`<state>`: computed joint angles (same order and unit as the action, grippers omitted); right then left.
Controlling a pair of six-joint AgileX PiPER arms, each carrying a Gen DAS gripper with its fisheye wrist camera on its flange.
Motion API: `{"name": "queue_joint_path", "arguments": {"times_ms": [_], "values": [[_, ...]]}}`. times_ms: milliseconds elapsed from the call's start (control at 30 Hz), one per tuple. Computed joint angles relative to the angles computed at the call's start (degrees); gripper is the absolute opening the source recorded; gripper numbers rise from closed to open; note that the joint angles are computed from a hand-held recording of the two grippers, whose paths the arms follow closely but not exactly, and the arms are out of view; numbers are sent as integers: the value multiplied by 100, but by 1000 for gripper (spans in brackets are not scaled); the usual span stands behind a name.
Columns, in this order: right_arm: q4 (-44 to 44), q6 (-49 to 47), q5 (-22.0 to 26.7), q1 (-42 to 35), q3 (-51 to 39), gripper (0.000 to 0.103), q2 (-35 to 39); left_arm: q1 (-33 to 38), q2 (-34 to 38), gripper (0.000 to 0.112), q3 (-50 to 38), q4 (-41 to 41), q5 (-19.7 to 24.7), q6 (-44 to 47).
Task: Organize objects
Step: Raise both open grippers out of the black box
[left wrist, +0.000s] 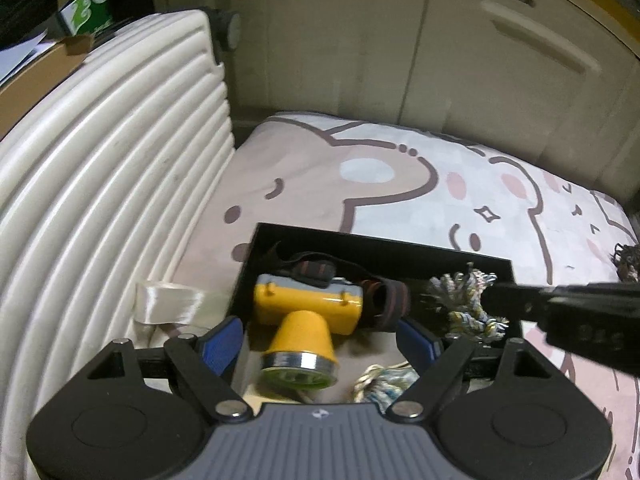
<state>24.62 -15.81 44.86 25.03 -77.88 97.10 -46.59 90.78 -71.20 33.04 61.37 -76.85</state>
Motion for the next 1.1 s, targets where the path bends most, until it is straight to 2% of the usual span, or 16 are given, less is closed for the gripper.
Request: {"name": "queue_joint_path", "arguments": {"times_ms": [333,500,733,967,1100], "values": [[-1482,860,-113,496,-221,1,421,173,-40,84,175,-129,-206,127],[-1006,660,-161,282,-118,1,337,165,-71,84,172,-117,-197,141],[-305,66,-271,-125,256,3,-242,40,-247,84,113,-92,-61,-32],[-231,-66,-172,-390,514,14,-755,-176,-456,84,3,-125,239,-88],[-362,-30,-181,-453,694,29,-1068,-384,-535,85,-117,-63,507,-144]]}}
